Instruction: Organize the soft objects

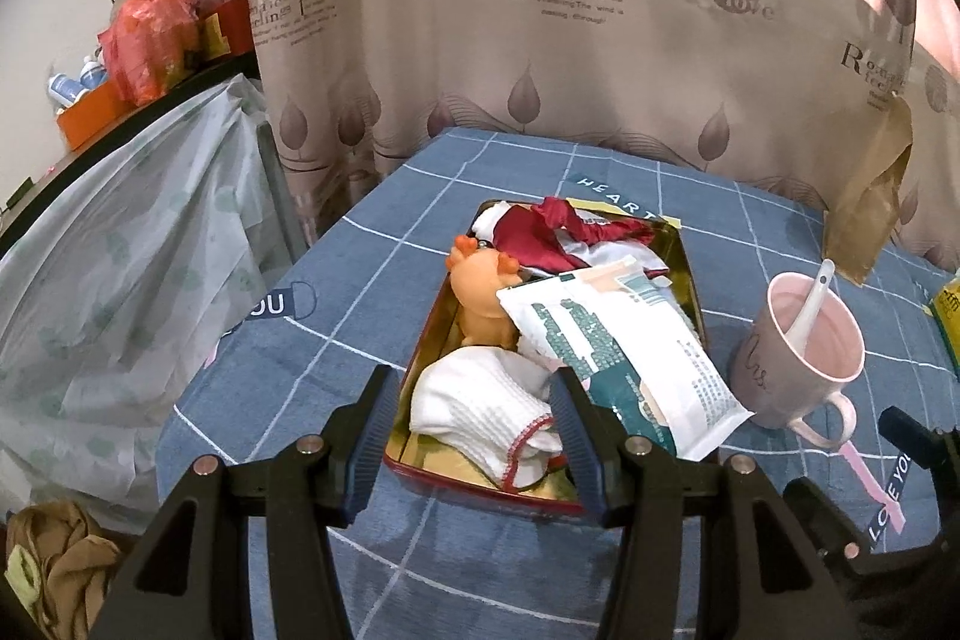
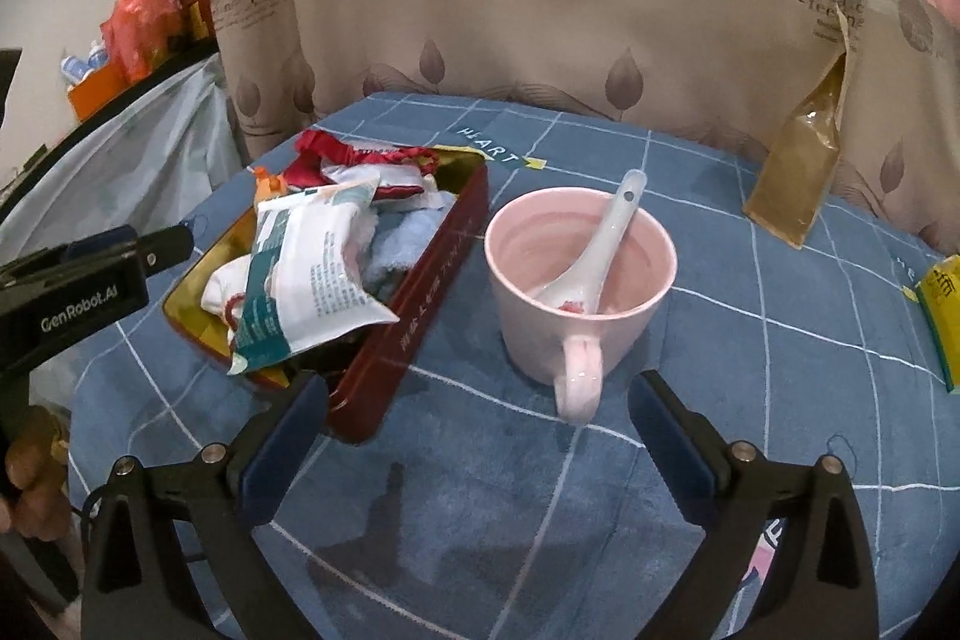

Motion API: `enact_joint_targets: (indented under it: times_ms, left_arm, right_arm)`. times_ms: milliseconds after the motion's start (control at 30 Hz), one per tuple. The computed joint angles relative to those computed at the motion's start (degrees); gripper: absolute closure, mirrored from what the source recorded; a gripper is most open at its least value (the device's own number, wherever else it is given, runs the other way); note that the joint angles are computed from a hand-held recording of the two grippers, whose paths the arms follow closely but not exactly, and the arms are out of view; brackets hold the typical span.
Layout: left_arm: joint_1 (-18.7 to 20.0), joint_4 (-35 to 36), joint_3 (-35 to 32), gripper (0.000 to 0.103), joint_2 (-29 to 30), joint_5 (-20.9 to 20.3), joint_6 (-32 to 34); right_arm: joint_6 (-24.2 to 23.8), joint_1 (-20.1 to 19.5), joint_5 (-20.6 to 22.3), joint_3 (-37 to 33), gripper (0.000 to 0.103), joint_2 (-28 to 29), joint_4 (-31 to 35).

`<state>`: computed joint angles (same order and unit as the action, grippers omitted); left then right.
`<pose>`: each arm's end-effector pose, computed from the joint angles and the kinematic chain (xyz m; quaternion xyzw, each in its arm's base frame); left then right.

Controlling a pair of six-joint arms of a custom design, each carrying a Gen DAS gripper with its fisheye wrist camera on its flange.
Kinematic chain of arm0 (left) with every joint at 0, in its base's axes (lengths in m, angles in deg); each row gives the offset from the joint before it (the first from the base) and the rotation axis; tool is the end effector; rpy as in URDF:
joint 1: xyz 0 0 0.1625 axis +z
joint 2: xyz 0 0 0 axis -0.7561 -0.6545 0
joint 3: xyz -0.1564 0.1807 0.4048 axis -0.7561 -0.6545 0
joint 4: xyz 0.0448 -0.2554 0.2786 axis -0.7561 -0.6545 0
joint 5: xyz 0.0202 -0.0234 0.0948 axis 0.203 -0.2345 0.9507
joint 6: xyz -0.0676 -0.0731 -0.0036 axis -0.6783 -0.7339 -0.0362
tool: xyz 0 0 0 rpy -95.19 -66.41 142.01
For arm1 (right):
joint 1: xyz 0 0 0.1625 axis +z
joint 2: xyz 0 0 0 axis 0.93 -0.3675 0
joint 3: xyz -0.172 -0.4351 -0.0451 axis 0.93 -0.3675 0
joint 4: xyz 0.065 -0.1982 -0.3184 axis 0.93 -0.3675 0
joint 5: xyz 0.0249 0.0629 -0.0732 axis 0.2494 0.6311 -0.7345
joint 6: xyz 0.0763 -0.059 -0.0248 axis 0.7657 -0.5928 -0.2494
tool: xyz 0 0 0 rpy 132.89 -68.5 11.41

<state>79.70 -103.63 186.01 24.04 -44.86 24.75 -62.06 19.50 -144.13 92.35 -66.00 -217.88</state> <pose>-0.3552 -0.4557 0.0236 0.2691 0.8581 -0.2999 0.3182 0.0667 -0.3600 0.2568 0.0597 -0.8454 0.3891 0.3609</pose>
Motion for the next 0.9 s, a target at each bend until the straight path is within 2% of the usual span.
enact_joint_targets:
  times_ms: [900]
  left_arm:
    - [-0.3, 0.3, -0.2, 0.05, 0.1, -0.8, 0.2]
  right_arm:
    - [0.0, 0.9, -0.9, 0.1, 0.003, 1.0, 0.5]
